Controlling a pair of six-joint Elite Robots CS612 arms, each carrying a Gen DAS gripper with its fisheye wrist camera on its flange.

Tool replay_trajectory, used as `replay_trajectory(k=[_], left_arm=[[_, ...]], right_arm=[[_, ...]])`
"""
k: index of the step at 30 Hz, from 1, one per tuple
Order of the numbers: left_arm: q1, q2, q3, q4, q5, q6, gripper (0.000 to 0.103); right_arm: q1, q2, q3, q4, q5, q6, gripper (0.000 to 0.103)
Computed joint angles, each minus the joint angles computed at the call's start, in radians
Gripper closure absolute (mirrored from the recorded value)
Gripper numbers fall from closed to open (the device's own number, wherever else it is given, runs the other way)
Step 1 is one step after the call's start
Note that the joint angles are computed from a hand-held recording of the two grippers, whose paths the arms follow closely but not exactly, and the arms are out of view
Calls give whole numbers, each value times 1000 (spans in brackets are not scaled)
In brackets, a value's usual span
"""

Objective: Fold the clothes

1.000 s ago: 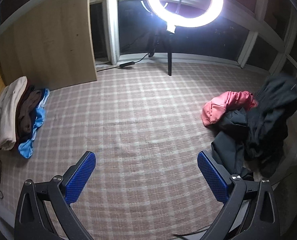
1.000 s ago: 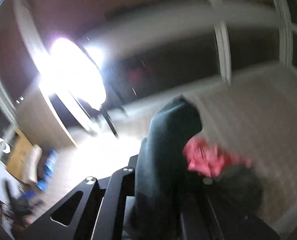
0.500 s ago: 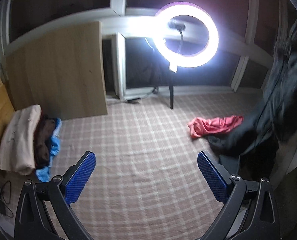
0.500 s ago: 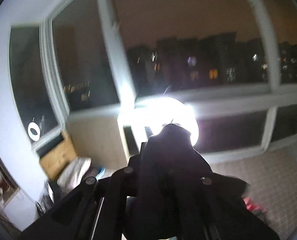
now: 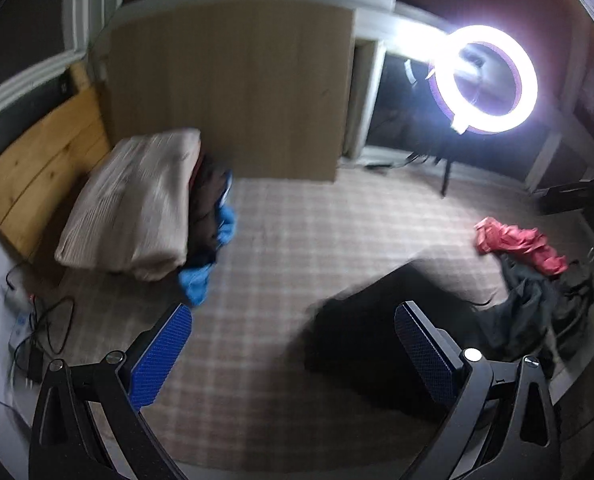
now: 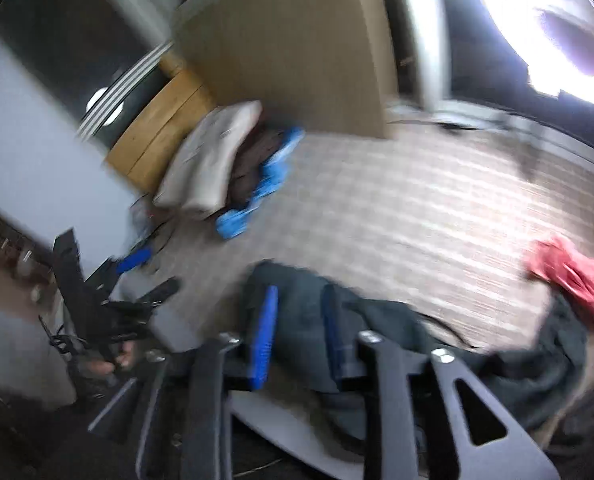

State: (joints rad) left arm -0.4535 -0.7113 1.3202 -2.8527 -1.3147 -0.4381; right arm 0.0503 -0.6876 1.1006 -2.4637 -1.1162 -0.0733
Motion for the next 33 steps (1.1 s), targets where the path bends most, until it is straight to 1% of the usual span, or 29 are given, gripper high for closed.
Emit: replay_trajectory(k=[1, 2, 4, 5, 7, 8, 11, 13, 15, 17, 19, 20, 21, 22, 23, 24, 25, 26, 28, 29, 30, 31, 33], left_arm=[[5, 7, -5, 7, -28, 8, 1], [10, 15, -11, 15, -56, 15, 1], [13, 39, -42, 49, -114, 39, 1], [13, 53, -62, 72, -142, 51, 1], [7, 78, -93, 96, -187, 79, 1], [0, 88, -107, 105, -199, 95, 1], [-24, 126, -168, 154, -213, 146, 2], [-39, 158, -225, 192, -209, 188, 2], [-52, 193, -287, 235, -198, 229, 2], [-64, 229, -346, 290, -146, 258, 3], [-68, 269, -414, 374, -118, 267, 18], [-69, 290, -452, 420, -105, 270, 34], [-66, 304, -479, 457, -117, 260, 48], [-58, 320, -510, 501, -150, 238, 56], [-50, 329, -530, 527, -176, 219, 73], [-44, 327, -523, 512, -192, 207, 86], [-38, 321, -511, 488, -206, 197, 89], [-33, 310, -491, 454, -205, 193, 91], [-30, 274, -433, 382, -108, 184, 102], [-28, 261, -417, 368, -72, 176, 103], [-22, 246, -399, 352, -52, 164, 103], [-13, 226, -373, 319, -44, 145, 103], [2, 196, -333, 287, -31, 123, 100]], right_arm=[[-6, -17, 54, -92, -57, 56, 37], [-13, -34, 110, -171, -124, 108, 30], [-33, -68, 235, -281, -290, 198, 30], [-43, -77, 282, -301, -354, 232, 30], [-56, -72, 331, -309, -421, 294, 30], [-63, -66, 345, -312, -434, 324, 30], [-109, -66, 394, -333, -429, 422, 30], [-139, -42, 396, -373, -393, 486, 30], [-154, -9, 359, -370, -367, 517, 30], [-167, 27, 310, -333, -348, 533, 30], [-169, 62, 258, -293, -334, 533, 30], [-170, 77, 236, -282, -320, 531, 35], [-173, 87, 226, -286, -288, 531, 47], [-177, 86, 229, -305, -244, 541, 100], [-181, 85, 232, -325, -201, 552, 98], [-185, 80, 242, -364, -163, 563, 98], [-188, 64, 264, -432, -146, 569, 98], [-187, 44, 283, -477, -152, 562, 98], [-185, -10, 333, -576, -169, 543, 100], [-185, -37, 357, -628, -176, 534, 100], [-185, -65, 382, -676, -181, 523, 100], [-183, -93, 409, -708, -201, 505, 100], [-168, -135, 451, -730, -307, 457, 100]])
